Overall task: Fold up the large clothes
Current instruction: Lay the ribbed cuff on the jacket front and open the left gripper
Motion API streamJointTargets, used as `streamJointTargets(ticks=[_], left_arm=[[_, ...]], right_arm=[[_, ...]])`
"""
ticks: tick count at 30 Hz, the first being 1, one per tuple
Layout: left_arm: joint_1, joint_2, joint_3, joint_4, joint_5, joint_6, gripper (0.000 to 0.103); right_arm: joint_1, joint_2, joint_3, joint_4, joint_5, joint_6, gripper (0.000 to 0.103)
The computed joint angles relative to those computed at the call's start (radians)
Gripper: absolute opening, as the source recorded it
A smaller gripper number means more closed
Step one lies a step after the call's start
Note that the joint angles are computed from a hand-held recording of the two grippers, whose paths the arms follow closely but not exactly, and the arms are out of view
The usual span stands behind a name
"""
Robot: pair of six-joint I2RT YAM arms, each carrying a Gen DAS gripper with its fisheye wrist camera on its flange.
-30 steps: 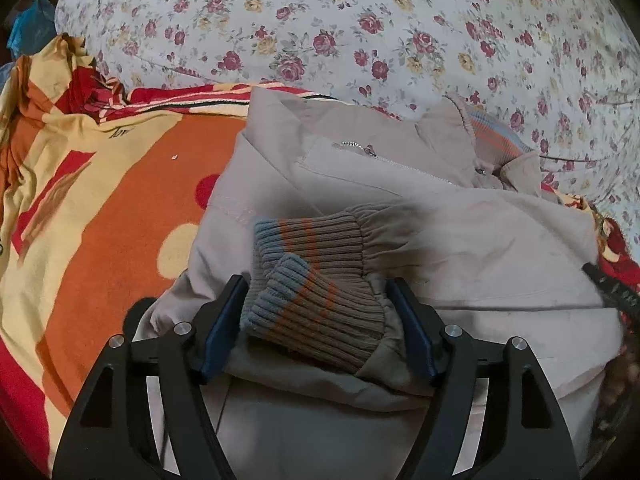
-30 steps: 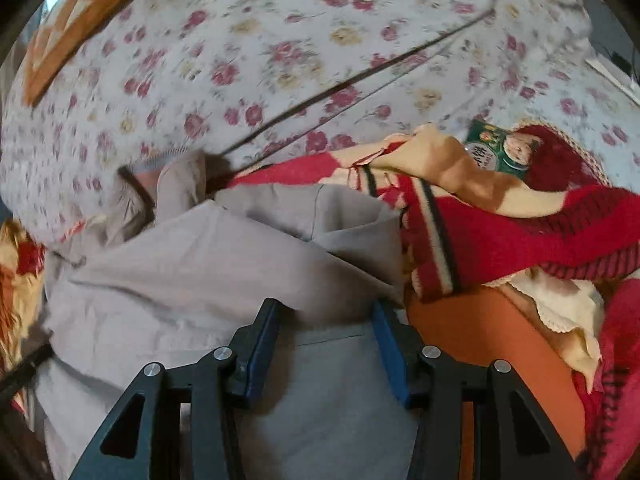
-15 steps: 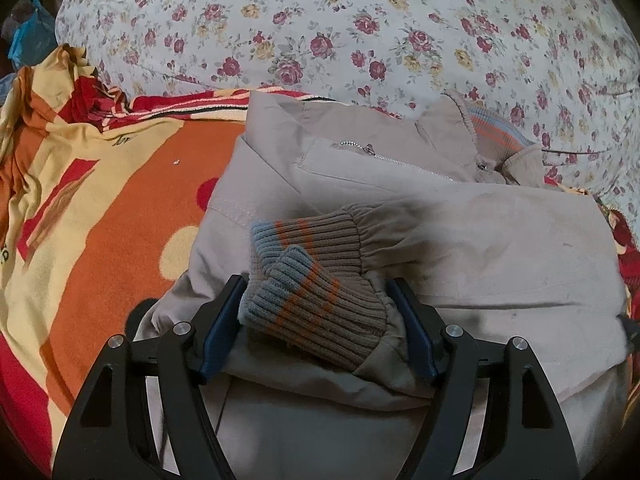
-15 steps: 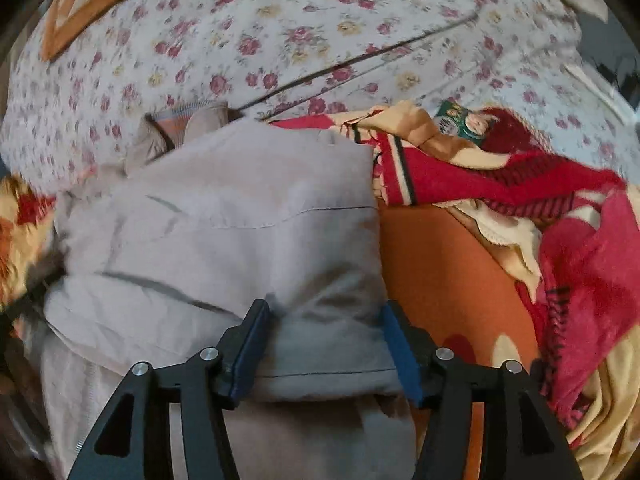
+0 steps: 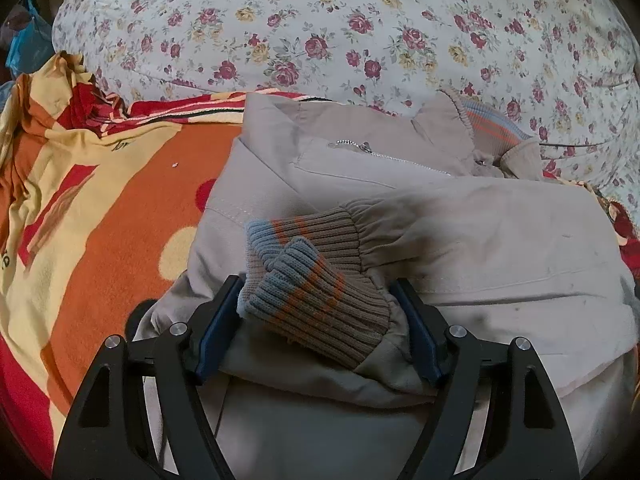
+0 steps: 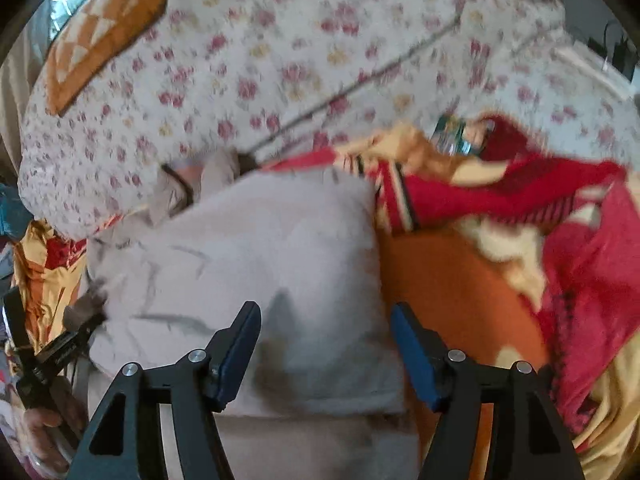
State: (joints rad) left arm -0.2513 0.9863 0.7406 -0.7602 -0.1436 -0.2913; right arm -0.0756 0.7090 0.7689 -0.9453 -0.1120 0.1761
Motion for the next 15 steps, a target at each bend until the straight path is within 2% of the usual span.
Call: streamJointTargets(ticks=[2, 6, 7, 9, 10, 14, 15], left_arm=[[0.001, 0.003, 0.002, 0.001, 0.002, -0.002, 0.076], [0.011, 0.003, 0.009, -0.011, 0.021, -0.005, 0.076], [0.022, 0.006, 0.013, -0.012, 0.036, -0.005, 0.076], [0.048, 0.005, 0.018, -0.015, 0.065, 0.0, 0.076], [0.059, 0.005, 0.02, -0.015, 0.075, 0.003, 0.076], [0.065, 0.015, 0.022, -0.008, 0.081, 0.017, 0.076], [0.058, 0.019, 0.021, -0.005, 0.071, 0.018, 0.076]], right_arm=[[-0.024, 0.006, -0.01, 0.023, 0.001, -0.01, 0.066], [-0.13, 0.054, -0.044, 0.095, -0.131, -0.023, 0.066], [-0.125, 0.055, -0.05, 0.115, -0.125, -0.02, 0.065], [-0.084, 0.07, -0.06, 0.173, -0.073, -0.016, 0.054], [-0.074, 0.083, -0.064, 0.194, -0.061, -0.016, 0.052], [-0.066, 0.206, -0.094, 0.279, 0.004, 0.029, 0.051], [-0.088, 0.212, -0.104, 0.284, -0.015, 0.031, 0.051]])
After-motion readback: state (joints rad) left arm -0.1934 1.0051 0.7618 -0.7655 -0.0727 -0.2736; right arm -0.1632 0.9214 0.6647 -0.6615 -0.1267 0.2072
